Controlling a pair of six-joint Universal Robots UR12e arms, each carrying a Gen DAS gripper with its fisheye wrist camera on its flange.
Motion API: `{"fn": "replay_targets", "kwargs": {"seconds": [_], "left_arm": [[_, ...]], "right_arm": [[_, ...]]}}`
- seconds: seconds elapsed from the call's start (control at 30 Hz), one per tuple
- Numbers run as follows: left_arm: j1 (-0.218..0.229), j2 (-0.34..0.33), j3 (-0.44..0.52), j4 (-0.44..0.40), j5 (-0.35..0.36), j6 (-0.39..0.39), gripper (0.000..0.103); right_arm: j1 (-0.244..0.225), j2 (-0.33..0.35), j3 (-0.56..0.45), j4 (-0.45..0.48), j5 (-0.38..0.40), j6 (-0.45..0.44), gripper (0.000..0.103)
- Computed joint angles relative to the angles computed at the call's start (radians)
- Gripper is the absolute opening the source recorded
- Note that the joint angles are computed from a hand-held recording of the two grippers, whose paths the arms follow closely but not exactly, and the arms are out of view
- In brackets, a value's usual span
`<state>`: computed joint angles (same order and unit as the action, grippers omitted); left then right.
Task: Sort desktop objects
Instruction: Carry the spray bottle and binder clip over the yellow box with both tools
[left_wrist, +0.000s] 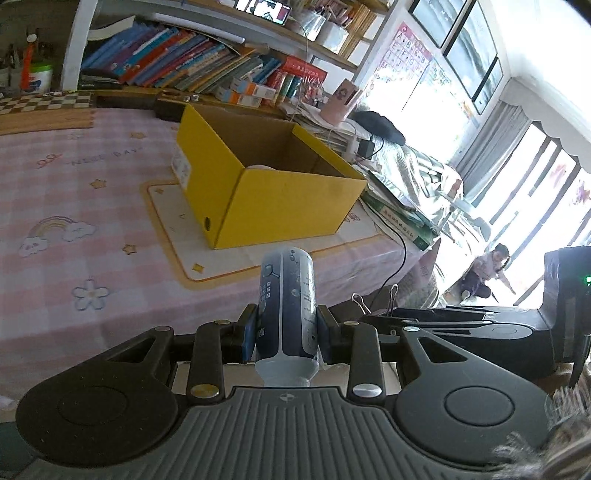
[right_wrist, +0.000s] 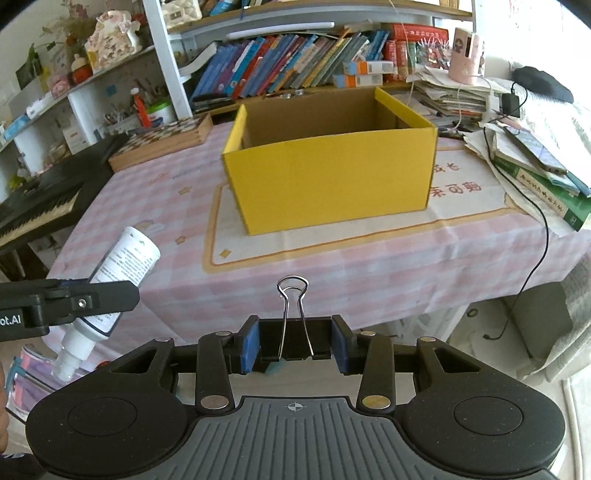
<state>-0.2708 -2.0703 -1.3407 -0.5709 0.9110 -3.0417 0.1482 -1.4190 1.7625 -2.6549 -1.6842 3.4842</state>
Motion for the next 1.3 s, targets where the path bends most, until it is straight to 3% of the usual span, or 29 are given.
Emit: {"fn": "replay_targets", "kwargs": {"seconds": [0.47, 0.77, 1.07, 1.17, 1.3], "left_arm": [[-0.093, -0.053, 0.079, 0.030, 0.133, -0.124, 0.030], [-0.137, -0.107, 0.169, 0.116, 0.218, -0.207, 0.030], [-0.153, -0.210, 0.356, 0.139, 0.284, -0.274, 0.030], [-0.158, -0.262, 0.451, 0.101, 0.324, -0.270, 0.030], [-0.166, -0.346, 0.606, -0.010, 0.382, -0.197, 0.030]], "right_arm": [[-0.133, -0.014, 0.022, -0.017, 0.178, -0.131, 0.039], [-0.200, 0.010, -0.017, -0.071, 0.288, -0.226, 0.039], [-0.232, 0.098, -0.131, -0.191, 0.355, -0.301, 0.039], [-0.234, 0.138, -0.180, -0.199, 0.349, -0.337, 0.039], [-0.235, 0.208, -0.274, -0.142, 0.337, -0.399, 0.039]]}}
